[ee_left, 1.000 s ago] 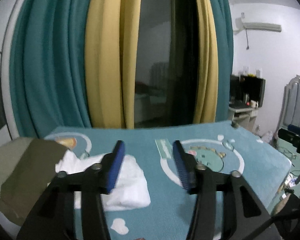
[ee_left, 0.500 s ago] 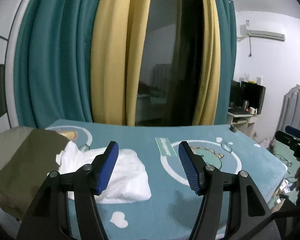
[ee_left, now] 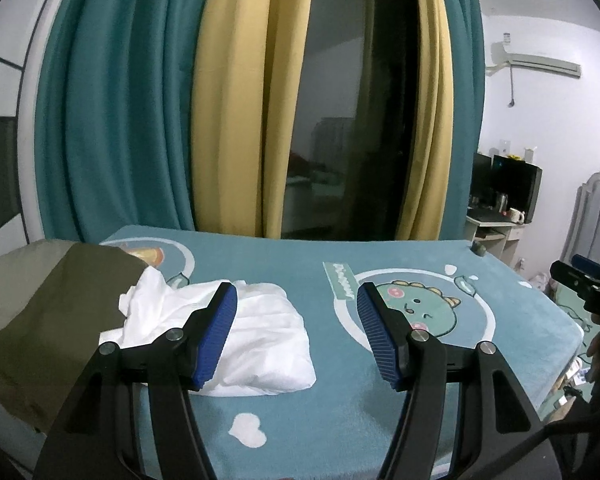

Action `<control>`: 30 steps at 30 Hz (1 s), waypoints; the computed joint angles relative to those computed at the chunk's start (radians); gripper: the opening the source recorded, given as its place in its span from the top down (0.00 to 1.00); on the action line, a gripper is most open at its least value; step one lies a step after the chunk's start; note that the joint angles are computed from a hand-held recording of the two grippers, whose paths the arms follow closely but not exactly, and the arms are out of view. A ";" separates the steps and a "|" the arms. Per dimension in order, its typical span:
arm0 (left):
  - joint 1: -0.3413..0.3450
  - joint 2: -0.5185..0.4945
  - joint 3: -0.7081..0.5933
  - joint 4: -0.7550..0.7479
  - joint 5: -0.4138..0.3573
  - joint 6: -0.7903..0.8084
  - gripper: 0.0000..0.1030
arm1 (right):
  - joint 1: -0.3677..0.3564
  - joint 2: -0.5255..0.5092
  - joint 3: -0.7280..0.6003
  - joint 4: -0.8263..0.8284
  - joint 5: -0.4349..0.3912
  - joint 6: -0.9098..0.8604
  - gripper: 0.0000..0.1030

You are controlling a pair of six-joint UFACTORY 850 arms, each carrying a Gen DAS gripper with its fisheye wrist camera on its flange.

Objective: Fold large clothes

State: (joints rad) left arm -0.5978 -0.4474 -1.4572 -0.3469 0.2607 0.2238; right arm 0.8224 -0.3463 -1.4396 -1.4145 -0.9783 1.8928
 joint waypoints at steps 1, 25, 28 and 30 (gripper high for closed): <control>0.000 -0.003 -0.003 -0.009 -0.004 0.007 0.36 | -0.001 -0.001 -0.002 0.004 0.001 -0.004 0.03; 0.006 -0.022 -0.015 -0.007 0.007 -0.001 0.36 | -0.006 -0.006 -0.007 0.018 0.010 -0.029 0.03; 0.006 -0.022 -0.017 -0.009 0.003 0.001 0.36 | -0.006 -0.007 -0.009 0.020 0.010 -0.030 0.03; 0.003 -0.018 -0.012 -0.030 0.005 0.020 0.36 | -0.006 -0.007 -0.009 0.018 0.010 -0.030 0.03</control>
State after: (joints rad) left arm -0.5951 -0.4650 -1.4693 -0.3771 0.2654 0.2434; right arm 0.8163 -0.3534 -1.4481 -1.3960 -0.9681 1.8630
